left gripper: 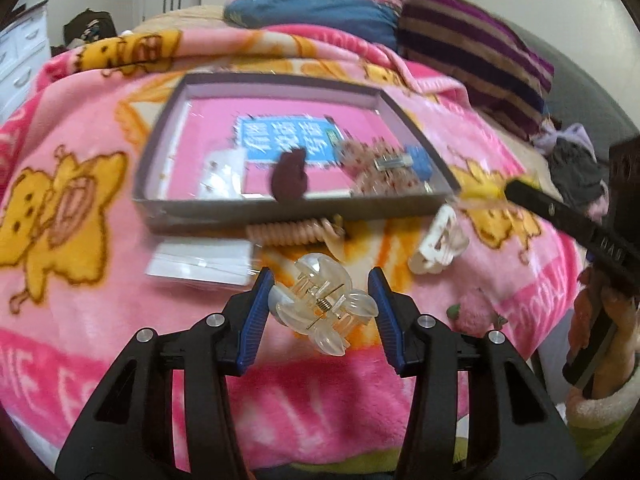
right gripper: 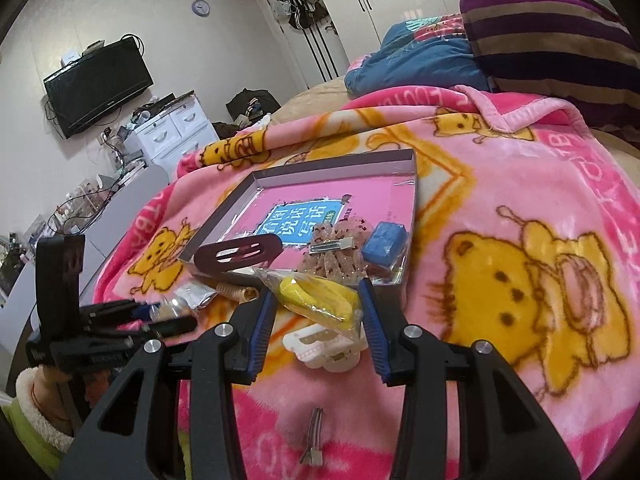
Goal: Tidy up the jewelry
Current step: 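Carry the clear claw clip into the box with left tool while right tool carries the yellow bag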
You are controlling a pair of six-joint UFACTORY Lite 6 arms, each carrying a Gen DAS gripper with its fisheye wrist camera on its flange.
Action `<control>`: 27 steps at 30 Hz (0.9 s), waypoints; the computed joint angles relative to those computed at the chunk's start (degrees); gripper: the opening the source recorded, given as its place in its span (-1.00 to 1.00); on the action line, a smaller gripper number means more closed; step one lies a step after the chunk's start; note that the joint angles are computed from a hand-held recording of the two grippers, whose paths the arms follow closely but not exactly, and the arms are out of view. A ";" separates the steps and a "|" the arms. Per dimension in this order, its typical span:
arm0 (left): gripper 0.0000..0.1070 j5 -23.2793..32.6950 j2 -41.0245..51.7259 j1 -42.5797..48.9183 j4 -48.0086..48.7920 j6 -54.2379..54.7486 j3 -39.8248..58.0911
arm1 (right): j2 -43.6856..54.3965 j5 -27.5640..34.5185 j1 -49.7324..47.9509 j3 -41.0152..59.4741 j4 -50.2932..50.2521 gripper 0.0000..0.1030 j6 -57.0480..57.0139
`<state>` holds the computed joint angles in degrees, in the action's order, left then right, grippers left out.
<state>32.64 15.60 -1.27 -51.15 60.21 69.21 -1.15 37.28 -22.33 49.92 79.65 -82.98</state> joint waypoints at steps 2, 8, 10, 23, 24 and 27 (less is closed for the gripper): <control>-0.25 -0.56 -1.38 1.22 -0.25 0.46 -0.19 | -1.01 0.37 -0.16 -0.29 -0.94 -0.23 0.61; -0.25 0.18 -1.85 5.14 -0.97 0.62 2.07 | -2.26 0.17 0.52 -0.28 -2.27 -0.23 2.28; -0.25 0.70 -1.28 6.23 -1.18 0.63 3.01 | -2.68 0.21 0.81 -0.27 -2.14 -0.23 2.66; -0.25 2.78 0.32 9.46 -2.49 -0.04 8.92 | -3.48 -1.19 5.41 3.78 -3.49 -0.23 7.26; -0.25 2.91 0.58 9.52 -2.50 -0.13 9.35 | -3.32 -1.16 5.63 4.28 -3.66 -0.23 7.56; -0.25 3.55 1.61 9.41 -2.17 -0.93 11.22 | -3.14 -1.62 6.57 4.96 -3.31 -0.23 7.88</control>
<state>36.19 17.22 8.14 -53.32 59.28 80.43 -4.29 35.66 -15.76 54.87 76.35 -75.10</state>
